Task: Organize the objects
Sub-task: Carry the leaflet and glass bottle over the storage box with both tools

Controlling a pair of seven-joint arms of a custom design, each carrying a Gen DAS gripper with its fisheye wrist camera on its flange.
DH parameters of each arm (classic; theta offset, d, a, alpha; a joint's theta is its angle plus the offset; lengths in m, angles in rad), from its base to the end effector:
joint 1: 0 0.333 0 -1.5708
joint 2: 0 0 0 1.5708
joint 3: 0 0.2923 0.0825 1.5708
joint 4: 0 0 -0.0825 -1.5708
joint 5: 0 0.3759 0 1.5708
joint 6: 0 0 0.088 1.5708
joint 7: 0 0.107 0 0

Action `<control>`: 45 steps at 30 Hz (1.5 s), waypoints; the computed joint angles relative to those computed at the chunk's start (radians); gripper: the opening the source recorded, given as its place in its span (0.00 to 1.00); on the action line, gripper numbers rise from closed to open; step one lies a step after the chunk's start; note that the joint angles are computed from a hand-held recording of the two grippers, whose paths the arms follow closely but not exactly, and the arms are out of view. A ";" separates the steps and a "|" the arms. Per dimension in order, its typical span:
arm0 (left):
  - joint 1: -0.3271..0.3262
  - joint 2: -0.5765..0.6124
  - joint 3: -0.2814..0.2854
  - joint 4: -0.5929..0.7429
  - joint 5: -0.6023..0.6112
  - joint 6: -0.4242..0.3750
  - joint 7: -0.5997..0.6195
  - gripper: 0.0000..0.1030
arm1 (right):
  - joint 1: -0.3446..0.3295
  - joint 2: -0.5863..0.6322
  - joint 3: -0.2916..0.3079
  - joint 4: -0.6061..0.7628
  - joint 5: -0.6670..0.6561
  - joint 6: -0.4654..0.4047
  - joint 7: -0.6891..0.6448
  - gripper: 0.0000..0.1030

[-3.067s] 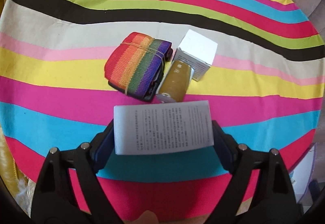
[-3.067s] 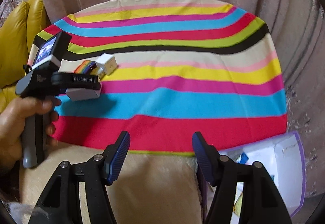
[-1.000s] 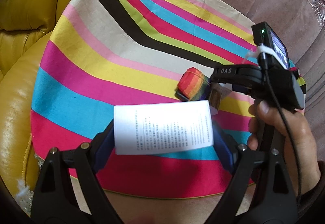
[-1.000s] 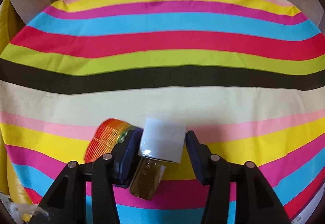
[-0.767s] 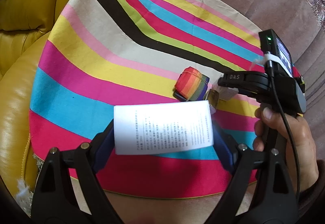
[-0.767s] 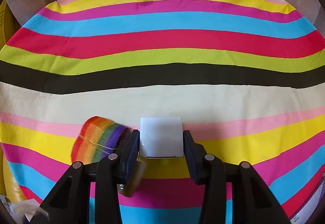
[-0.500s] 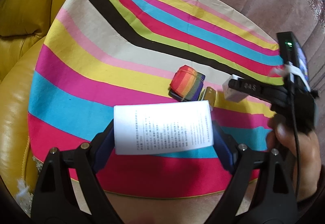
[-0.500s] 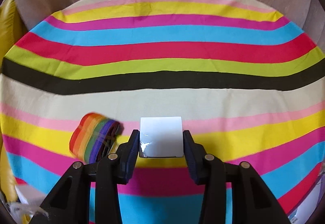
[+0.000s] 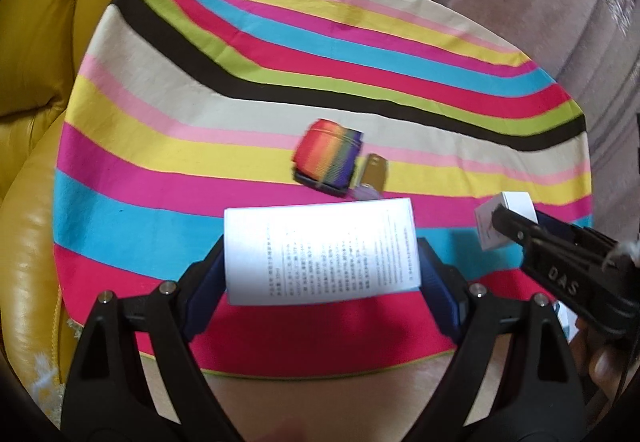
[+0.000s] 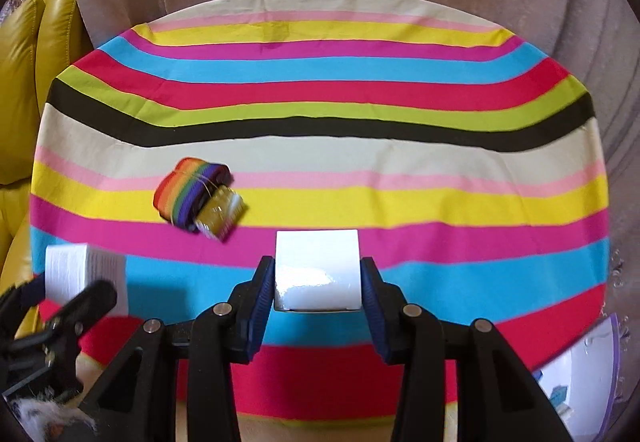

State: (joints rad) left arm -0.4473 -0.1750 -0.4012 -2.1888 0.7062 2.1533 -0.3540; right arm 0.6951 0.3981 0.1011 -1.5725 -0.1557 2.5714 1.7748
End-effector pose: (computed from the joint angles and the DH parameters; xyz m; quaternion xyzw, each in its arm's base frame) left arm 0.3550 -0.3712 0.4583 -0.8561 0.3925 -0.2309 0.2442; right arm 0.4957 0.4950 0.4627 -0.8604 0.4123 -0.1238 0.2728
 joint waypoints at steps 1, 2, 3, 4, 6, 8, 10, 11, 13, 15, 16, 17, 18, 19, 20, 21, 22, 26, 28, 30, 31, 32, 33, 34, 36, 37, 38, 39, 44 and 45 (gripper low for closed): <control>-0.002 0.015 -0.004 0.019 0.003 -0.006 0.013 0.86 | -0.004 -0.022 -0.003 -0.031 0.000 0.010 0.004 0.42; -0.005 0.029 -0.005 0.037 0.006 -0.010 0.026 0.86 | -0.008 -0.046 -0.006 -0.061 -0.002 0.020 0.011 0.42; -0.009 0.038 -0.006 0.050 0.008 -0.014 0.036 0.86 | -0.016 -0.063 -0.005 -0.084 0.001 0.027 0.011 0.42; -0.013 0.052 -0.007 0.070 0.012 -0.022 0.049 0.86 | -0.026 -0.083 -0.003 -0.109 0.005 0.035 0.011 0.42; -0.024 0.083 -0.008 0.112 0.020 -0.035 0.074 0.86 | -0.041 -0.124 -0.002 -0.161 0.003 0.050 0.019 0.42; -0.036 0.113 -0.006 0.152 0.029 -0.051 0.099 0.86 | -0.057 -0.156 0.001 -0.201 0.002 0.064 0.025 0.42; -0.051 0.146 -0.003 0.194 0.039 -0.067 0.123 0.86 | -0.073 -0.184 0.004 -0.238 -0.004 0.078 0.033 0.42; -0.057 0.158 0.000 0.210 0.041 -0.070 0.133 0.86 | -0.084 -0.204 0.006 -0.264 0.000 0.085 0.034 0.42; -0.071 0.186 0.007 0.246 0.045 -0.074 0.158 0.86 | -0.103 -0.234 0.012 -0.302 0.008 0.094 0.035 0.42; -0.085 0.217 0.013 0.286 0.047 -0.083 0.185 0.86 | -0.119 -0.257 0.016 -0.334 0.006 0.103 0.043 0.42; -0.093 0.230 0.016 0.302 0.047 -0.088 0.193 0.86 | -0.127 -0.267 0.018 -0.347 0.006 0.107 0.044 0.42; -0.101 0.244 0.019 0.321 0.048 -0.091 0.204 0.86 | -0.137 -0.284 0.019 -0.369 0.007 0.112 0.047 0.42; -0.110 0.263 0.022 0.346 0.050 -0.095 0.218 0.86 | -0.145 -0.292 0.022 -0.379 0.010 0.115 0.046 0.42; -0.118 0.277 0.025 0.363 0.052 -0.096 0.231 0.86 | -0.155 -0.305 0.024 -0.395 0.015 0.118 0.041 0.42; -0.126 0.295 0.029 0.386 0.053 -0.098 0.247 0.86 | -0.164 -0.322 0.025 -0.416 0.016 0.121 0.042 0.42; -0.135 0.314 0.033 0.410 0.054 -0.099 0.263 0.86 | -0.172 -0.330 0.027 -0.426 0.016 0.123 0.042 0.42; -0.144 0.335 0.037 0.436 0.055 -0.101 0.279 0.86 | -0.181 -0.341 0.028 -0.442 0.018 0.126 0.042 0.42; -0.184 0.411 0.058 0.536 0.054 -0.112 0.347 0.86 | -0.217 -0.386 0.032 -0.501 0.029 0.139 0.046 0.42; -0.206 0.448 0.069 0.587 0.052 -0.124 0.380 0.86 | -0.234 -0.407 0.034 -0.528 0.039 0.144 0.042 0.42; -0.224 0.483 0.080 0.636 0.047 -0.131 0.414 0.86 | -0.253 -0.427 0.034 -0.555 0.045 0.149 0.042 0.42; -0.233 0.499 0.086 0.657 0.044 -0.132 0.429 0.86 | -0.263 -0.439 0.033 -0.571 0.039 0.149 0.047 0.42; -0.242 0.516 0.092 0.682 0.041 -0.135 0.445 0.86 | -0.273 -0.445 0.034 -0.580 0.033 0.148 0.052 0.42; -0.251 0.535 0.098 0.708 0.038 -0.139 0.464 0.86 | -0.281 -0.451 0.035 -0.587 0.030 0.148 0.054 0.42; -0.259 0.554 0.103 0.734 0.034 -0.139 0.484 0.86 | -0.289 -0.460 0.036 -0.598 0.027 0.148 0.058 0.42; -0.276 0.592 0.115 0.787 0.023 -0.143 0.522 0.86 | -0.309 -0.478 0.035 -0.622 0.015 0.150 0.070 0.42; -0.285 0.612 0.121 0.816 0.018 -0.146 0.543 0.86 | -0.318 -0.487 0.036 -0.635 0.006 0.155 0.078 0.42; -0.294 0.631 0.127 0.844 0.012 -0.150 0.563 0.86 | -0.328 -0.496 0.036 -0.647 -0.004 0.159 0.086 0.42; -0.304 0.650 0.133 0.873 0.007 -0.153 0.583 0.86 | -0.336 -0.499 0.039 -0.650 -0.010 0.159 0.093 0.42; -0.352 0.767 0.166 1.050 -0.031 -0.179 0.698 0.86 | -0.375 -0.519 0.039 -0.680 -0.026 0.159 0.120 0.42; -0.363 0.795 0.174 1.093 -0.041 -0.188 0.723 0.86 | -0.385 -0.522 0.040 -0.685 -0.040 0.159 0.132 0.42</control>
